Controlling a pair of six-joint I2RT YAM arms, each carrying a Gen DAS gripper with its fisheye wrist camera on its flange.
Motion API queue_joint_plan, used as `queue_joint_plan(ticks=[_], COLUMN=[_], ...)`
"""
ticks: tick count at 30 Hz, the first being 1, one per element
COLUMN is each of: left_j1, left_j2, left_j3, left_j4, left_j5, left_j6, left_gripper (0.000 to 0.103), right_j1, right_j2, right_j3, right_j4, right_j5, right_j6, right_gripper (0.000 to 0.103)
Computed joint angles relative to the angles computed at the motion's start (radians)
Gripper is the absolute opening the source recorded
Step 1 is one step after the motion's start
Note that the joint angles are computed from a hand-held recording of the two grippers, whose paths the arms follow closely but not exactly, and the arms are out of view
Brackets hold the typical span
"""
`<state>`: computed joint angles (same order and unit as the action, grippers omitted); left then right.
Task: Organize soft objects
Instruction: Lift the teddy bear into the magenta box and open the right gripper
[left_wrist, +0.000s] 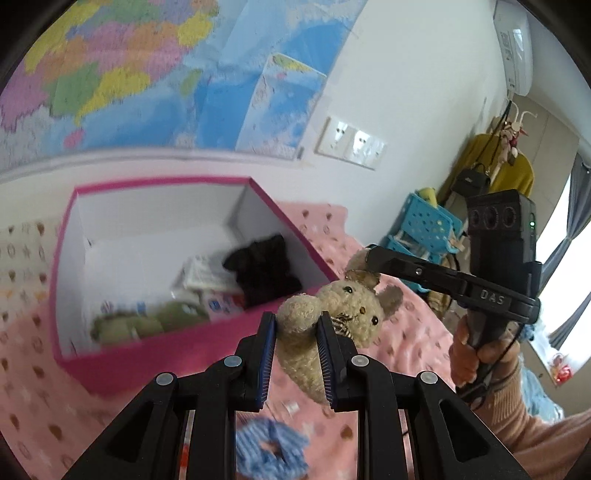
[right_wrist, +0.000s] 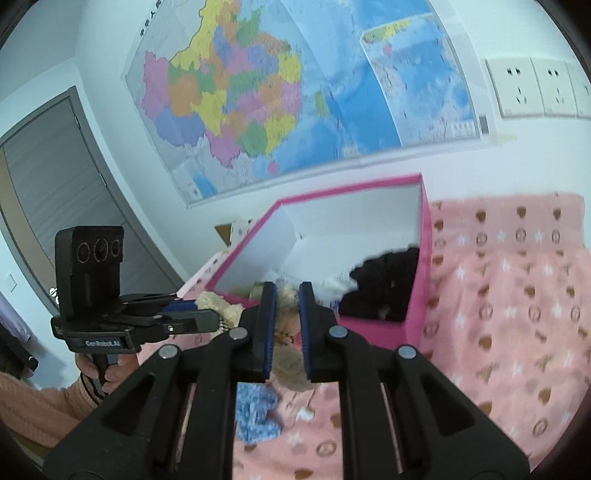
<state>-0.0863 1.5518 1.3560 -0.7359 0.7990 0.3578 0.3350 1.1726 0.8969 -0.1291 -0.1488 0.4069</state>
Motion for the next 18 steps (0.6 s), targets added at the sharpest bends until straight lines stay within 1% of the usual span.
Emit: queue_joint_plan(ticks=[6, 9, 11, 16, 18], left_j1=[-0.025, -0.026, -0.028, -0.038, -0.046], left_j2=[0.095, 0.163, 0.21, 0.327, 0.38], left_j3=[0.14, 0.228, 0.286, 0.405, 0.452], left_j4=[0.034, 0.025, 0.013, 0.004, 0.009], left_j5=[-0.084, -0.118, -0.139, -0.195, -0.232], left_j6=[-0.043, -0.055, -0.068, -0.089, -0.109], left_gripper=[0.022, 0.022, 0.022, 0.022, 0.022], right_j1=[-0.049, -0.061, -0.067, -0.071, -0.072], right_j2=[0.147, 0.233, 0.29, 0.449, 0.497], right_j3=[0.141, 0.207, 0.25, 0.375, 0.409], right_j4=[0.004, 0.01, 0.015, -0.003, -0.014], right_j5=[-0.035, -0.05, -0.069, -0.08, -0.064], right_j6=[-0.017, -0.011, -0.008, 0.0, 0.012], right_gripper=[0.014, 0.014, 0.008, 0.008, 0.008])
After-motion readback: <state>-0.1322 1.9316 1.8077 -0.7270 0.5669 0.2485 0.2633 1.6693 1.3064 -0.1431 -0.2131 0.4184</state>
